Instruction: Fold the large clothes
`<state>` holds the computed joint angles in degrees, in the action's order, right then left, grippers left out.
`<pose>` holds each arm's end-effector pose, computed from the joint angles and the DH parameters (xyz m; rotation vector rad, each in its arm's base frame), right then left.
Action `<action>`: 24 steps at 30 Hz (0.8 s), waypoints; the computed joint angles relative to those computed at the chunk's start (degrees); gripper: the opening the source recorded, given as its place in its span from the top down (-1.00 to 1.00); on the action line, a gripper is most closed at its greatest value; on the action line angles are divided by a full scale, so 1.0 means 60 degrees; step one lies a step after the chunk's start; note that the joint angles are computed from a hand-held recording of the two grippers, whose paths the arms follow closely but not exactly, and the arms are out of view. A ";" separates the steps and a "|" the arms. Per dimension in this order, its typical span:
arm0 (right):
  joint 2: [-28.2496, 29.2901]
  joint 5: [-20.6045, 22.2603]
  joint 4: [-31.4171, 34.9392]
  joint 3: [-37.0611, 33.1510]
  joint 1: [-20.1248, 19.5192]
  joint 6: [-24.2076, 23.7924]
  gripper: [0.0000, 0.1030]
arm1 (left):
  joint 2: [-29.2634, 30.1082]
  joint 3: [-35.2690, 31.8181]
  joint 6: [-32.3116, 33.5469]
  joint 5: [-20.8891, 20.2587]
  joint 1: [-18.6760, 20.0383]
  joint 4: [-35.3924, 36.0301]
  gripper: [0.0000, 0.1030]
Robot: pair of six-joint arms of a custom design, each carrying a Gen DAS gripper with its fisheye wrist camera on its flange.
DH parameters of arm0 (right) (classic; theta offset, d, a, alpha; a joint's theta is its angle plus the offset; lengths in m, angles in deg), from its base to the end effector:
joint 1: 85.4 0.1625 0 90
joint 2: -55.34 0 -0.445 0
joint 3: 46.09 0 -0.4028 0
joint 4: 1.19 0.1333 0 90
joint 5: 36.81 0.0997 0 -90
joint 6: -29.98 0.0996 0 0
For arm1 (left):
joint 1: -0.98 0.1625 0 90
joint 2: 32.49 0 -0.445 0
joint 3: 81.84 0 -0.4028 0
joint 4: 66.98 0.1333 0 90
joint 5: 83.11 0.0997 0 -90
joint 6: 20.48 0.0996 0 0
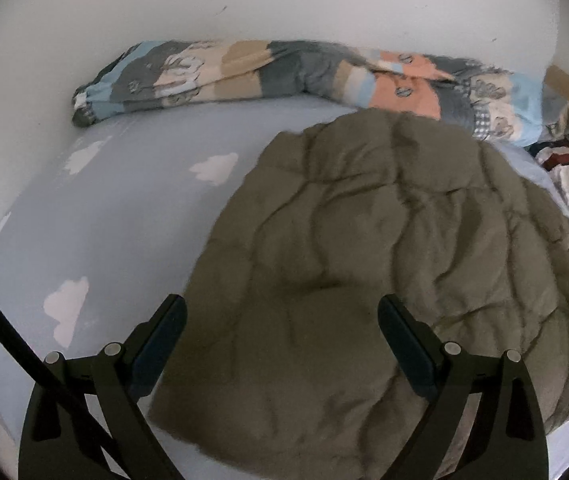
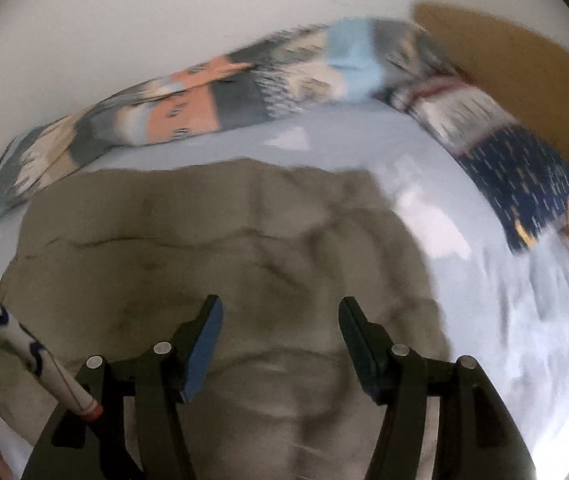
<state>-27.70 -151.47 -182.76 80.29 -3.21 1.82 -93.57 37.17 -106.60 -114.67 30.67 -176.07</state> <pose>0.0256 -0.4888 0.3418 0.1894 -2.3605 0.8444 -0.3037 -0.4243 0.1075 -0.0645 2.1108 -0.8986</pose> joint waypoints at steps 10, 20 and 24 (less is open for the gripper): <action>-0.0398 0.0441 0.2053 -0.0249 -0.1163 0.0841 -0.48 | 0.0060 0.0235 -0.0512 -0.0690 0.0212 -0.0157 -0.90; -0.3096 0.2327 0.0511 0.2122 -0.1265 -0.0417 -0.48 | -0.1004 0.0687 -0.4665 -0.0538 -0.2949 0.3827 -0.90; -0.3794 0.2358 0.0313 0.2743 -0.1233 -0.1207 -0.48 | -0.1415 0.1303 -0.5041 -0.1021 -0.3620 0.3420 -0.90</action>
